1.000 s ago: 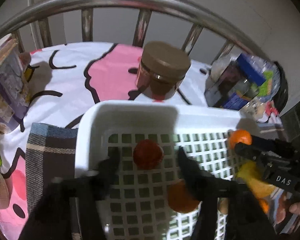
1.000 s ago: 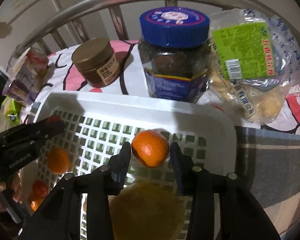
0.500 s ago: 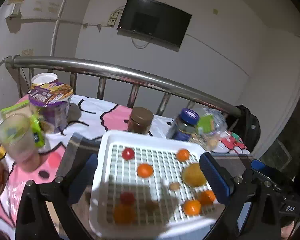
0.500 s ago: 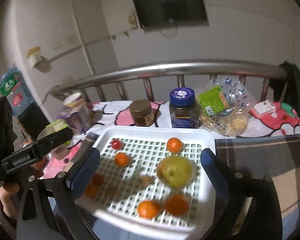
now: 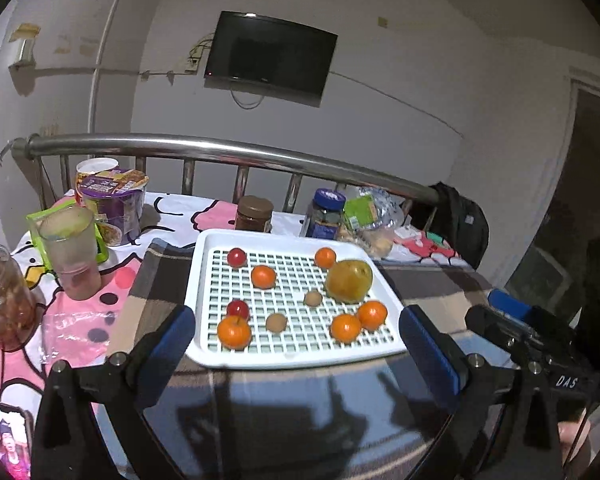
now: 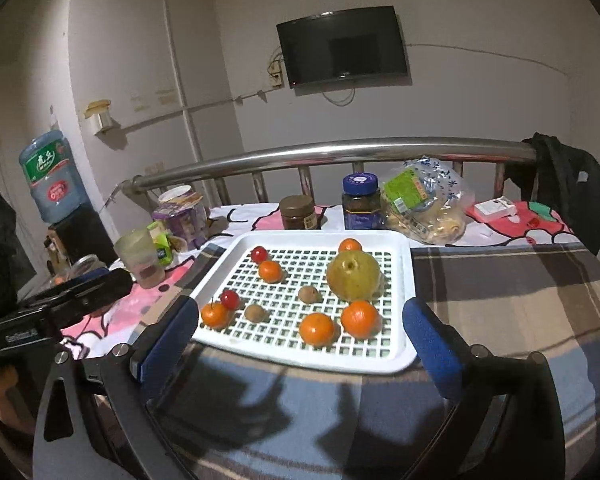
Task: Organize fruits
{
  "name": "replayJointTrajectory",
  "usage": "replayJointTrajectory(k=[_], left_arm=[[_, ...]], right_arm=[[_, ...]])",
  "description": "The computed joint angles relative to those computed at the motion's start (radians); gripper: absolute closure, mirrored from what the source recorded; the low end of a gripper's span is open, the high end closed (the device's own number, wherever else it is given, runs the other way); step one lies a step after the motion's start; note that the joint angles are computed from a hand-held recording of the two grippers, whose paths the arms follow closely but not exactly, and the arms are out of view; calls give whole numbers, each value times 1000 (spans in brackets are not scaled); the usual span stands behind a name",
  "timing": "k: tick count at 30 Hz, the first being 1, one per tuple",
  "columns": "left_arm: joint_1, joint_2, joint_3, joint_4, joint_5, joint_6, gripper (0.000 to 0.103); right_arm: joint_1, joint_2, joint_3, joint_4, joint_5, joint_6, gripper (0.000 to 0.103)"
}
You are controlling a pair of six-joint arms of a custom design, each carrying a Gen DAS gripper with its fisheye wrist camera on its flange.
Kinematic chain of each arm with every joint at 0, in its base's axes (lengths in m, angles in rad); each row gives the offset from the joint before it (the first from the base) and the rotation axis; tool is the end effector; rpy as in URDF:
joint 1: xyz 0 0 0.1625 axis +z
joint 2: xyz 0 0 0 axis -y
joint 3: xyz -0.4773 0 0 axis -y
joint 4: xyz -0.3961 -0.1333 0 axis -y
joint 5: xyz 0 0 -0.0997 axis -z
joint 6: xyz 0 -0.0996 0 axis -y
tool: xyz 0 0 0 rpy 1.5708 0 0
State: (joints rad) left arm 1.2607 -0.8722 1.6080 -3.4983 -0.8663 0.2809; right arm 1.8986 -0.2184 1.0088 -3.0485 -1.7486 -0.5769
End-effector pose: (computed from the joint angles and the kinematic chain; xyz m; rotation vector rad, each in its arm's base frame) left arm -0.0277 -0.7346 0.3267 0.1101 2.1462 -1.4250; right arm 0.3941 -0.7996 -0.0281 1.1162 -2.4964 0.9402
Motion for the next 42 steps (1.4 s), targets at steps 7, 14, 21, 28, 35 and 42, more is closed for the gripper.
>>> replayJointTrajectory(k=[7, 14, 21, 28, 35, 42], left_arm=[[5, -12, 67, -17, 8, -15, 0], [12, -8, 112, -8, 36, -22, 0], [20, 2, 143, 17, 59, -36, 0], [33, 10, 150, 75, 69, -72, 0], [51, 27, 135, 155, 86, -111, 0], [63, 34, 121, 221, 90, -143, 0]], right_arm=[[4, -31, 108, -95, -6, -37, 0], [1, -35, 180, -169, -25, -47, 0], [-11, -31, 211, -165, -39, -11, 0], [-25, -13, 209, -136, -85, 9, 0], [-31, 6, 197, -110, -138, 6, 0], [-43, 24, 169, -58, -181, 46, 0]])
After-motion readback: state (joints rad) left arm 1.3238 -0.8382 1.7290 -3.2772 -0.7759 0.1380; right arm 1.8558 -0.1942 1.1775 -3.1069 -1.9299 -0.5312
